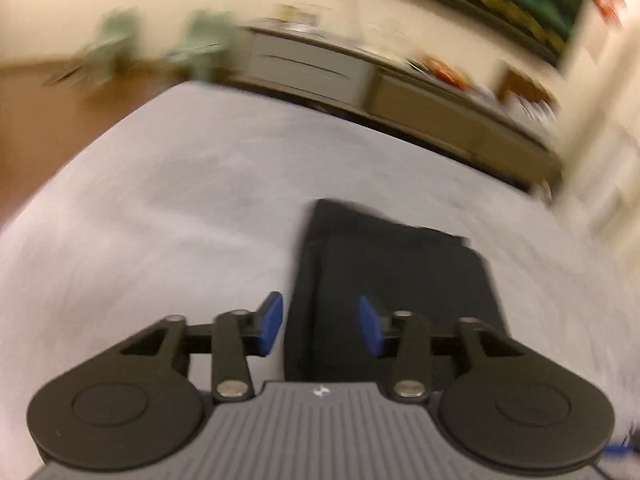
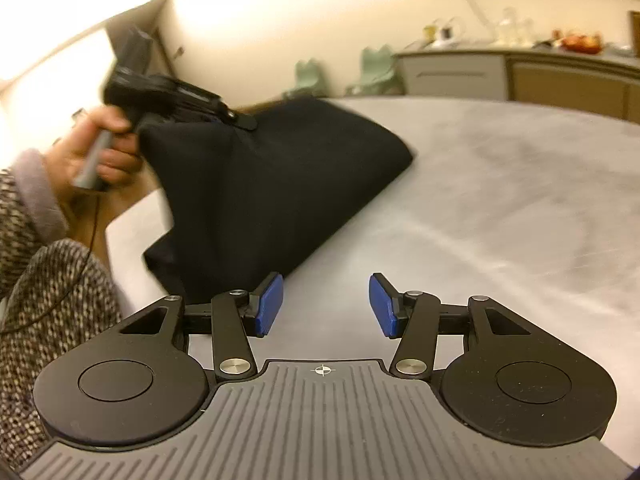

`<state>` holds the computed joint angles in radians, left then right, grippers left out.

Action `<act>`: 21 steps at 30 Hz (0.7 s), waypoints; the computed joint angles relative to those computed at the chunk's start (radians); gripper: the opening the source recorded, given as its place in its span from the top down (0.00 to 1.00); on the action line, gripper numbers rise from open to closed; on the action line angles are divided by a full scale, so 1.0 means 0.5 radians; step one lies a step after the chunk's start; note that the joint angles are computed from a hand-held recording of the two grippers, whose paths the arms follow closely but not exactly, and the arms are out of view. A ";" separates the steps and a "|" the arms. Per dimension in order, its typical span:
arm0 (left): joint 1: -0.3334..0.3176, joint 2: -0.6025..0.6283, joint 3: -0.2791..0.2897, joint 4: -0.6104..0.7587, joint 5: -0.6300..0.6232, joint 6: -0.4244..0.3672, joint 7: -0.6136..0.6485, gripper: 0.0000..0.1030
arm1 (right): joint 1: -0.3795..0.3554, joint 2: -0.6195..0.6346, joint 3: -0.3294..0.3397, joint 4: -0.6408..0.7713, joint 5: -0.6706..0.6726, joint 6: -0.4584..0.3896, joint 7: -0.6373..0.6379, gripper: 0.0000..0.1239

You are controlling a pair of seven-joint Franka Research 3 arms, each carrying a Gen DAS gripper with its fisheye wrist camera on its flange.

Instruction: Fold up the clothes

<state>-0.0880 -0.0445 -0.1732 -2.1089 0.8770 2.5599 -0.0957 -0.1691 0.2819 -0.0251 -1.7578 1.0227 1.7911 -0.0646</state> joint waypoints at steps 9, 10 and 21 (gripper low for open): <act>-0.113 0.094 -0.095 -0.045 0.001 0.005 -0.226 0.46 | 0.244 -0.249 0.060 -0.449 -0.020 0.287 -0.382 0.58; -0.157 0.148 -0.113 0.024 0.027 -0.053 -0.241 0.46 | 0.277 -0.259 0.065 -0.477 -0.024 0.380 -0.443 0.58; -0.493 0.459 0.154 0.313 0.522 0.799 -0.536 0.58 | 0.275 0.057 0.043 -0.039 0.174 1.803 -0.175 0.51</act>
<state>-0.3344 0.1849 -0.0963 -1.9523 1.1382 2.9595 -0.3636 -0.0316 0.3103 -0.0035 -1.7775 1.1097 2.6927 -0.1520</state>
